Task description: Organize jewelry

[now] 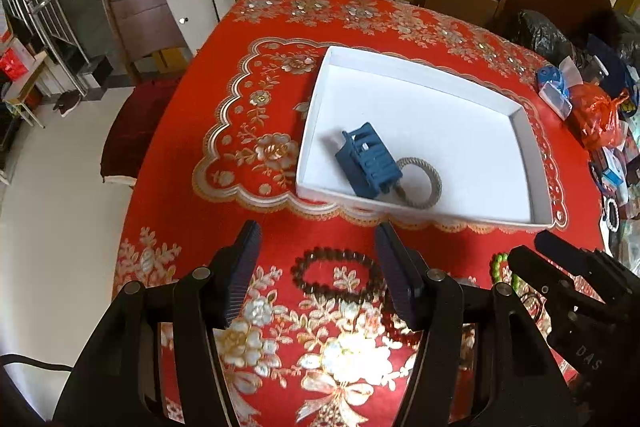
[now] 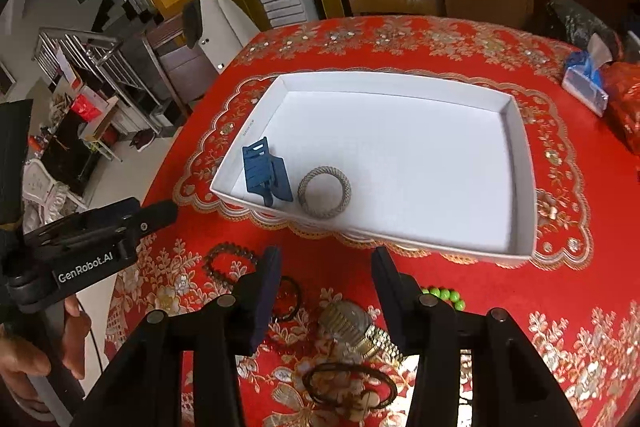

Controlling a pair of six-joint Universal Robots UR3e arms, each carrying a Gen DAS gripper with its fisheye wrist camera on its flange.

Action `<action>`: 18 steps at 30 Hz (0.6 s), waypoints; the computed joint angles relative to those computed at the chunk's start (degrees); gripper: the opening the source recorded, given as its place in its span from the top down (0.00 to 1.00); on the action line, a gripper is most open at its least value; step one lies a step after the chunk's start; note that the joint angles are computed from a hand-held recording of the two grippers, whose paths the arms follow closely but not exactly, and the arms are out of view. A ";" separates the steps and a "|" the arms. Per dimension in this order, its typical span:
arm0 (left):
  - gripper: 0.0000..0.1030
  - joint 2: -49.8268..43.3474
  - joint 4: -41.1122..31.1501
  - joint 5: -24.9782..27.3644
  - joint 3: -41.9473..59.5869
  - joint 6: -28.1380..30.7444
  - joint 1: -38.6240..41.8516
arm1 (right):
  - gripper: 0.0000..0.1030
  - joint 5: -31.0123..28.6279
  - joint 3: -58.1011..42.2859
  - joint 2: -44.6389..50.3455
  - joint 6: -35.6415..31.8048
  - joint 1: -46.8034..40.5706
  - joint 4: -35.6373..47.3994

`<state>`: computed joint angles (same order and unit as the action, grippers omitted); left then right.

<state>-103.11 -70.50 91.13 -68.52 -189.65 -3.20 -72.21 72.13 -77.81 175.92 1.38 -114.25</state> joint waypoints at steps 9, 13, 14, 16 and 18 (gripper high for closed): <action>0.43 7.25 3.78 -0.13 -9.53 -1.81 -2.09 | 0.44 -3.04 10.35 -8.60 3.49 -0.66 -3.95; 0.43 8.93 5.39 -0.03 -12.08 -2.51 -3.21 | 0.44 -4.04 13.91 -12.28 4.20 -1.52 -4.47; 0.43 9.34 5.70 0.04 -12.63 -2.65 -3.67 | 0.44 -4.33 14.60 -13.04 4.30 -1.68 -4.45; 0.43 9.89 6.13 -0.03 -13.32 -2.57 -4.16 | 0.43 -4.22 16.36 -14.85 4.52 -2.33 -4.61; 0.43 10.54 6.98 0.71 -14.20 -2.71 -5.19 | 0.42 -4.40 17.70 -16.28 4.79 -2.78 -4.56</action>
<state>-92.57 -63.52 91.84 -82.72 -192.36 -8.40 -76.62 89.83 -94.09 180.71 -1.40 -118.81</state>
